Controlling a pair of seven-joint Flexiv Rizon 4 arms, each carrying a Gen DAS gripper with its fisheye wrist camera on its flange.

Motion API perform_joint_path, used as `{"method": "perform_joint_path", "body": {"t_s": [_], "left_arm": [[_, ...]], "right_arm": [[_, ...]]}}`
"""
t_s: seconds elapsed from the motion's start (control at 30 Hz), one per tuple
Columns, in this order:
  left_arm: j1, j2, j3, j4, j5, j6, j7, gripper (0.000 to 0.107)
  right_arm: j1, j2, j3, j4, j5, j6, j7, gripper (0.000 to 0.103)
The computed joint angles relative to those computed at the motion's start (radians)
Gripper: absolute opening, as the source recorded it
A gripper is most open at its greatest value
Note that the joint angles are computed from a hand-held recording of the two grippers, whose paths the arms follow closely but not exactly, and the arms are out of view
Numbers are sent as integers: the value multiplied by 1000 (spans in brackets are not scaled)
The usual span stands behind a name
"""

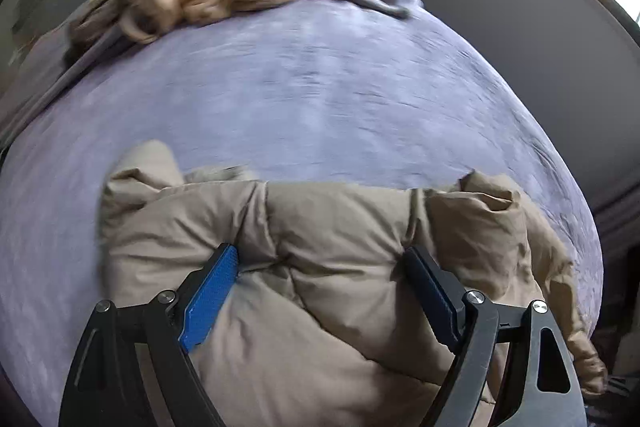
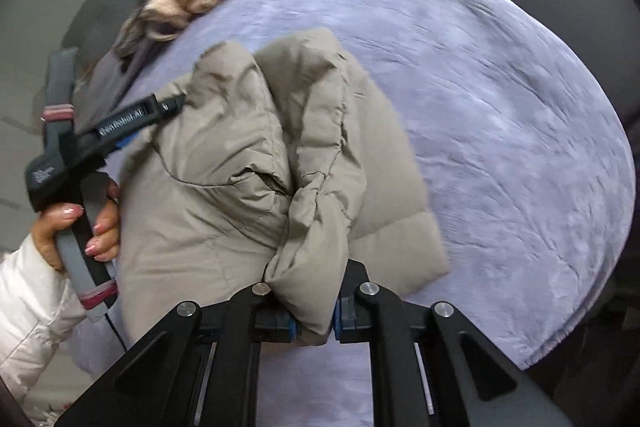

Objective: Fold large clothes

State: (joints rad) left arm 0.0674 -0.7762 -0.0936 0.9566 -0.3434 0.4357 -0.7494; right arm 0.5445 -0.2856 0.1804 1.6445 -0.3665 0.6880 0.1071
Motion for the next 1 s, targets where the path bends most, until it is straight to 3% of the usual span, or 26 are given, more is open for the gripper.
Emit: {"method": "perform_joint_path", "body": {"t_s": [0.07,0.2,0.27,0.33,0.47,0.53,0.63,0.77,1.0], "left_arm": [[-14,14,-3,27,3,6,-5,85],[-33,33,6,62,24,43,1,86],[-33,26,9,53,28,38,-3,86],[-32,17,13,39,34,28,-10,86],[-31,16,15,38,42,26,-10,86],[-34,19,17,46,50,38,-9,87],[-38,26,20,63,59,60,-7,87],[-41,30,27,62,71,62,-12,87],[-1,93,39,68,57,25,-54,87]], "right_arm": [[-13,19,2,60,13,35,15,14],[-51,38,8,177,76,227,72,18],[-67,59,18,191,115,253,61,21],[-65,90,10,205,85,238,85,21],[-59,165,1,192,-83,87,114,21],[-77,162,-1,182,-128,121,82,21],[-94,111,7,128,-89,178,-75,21],[-99,4,44,23,107,103,-317,21],[-101,-15,42,44,245,167,-405,21]]}}
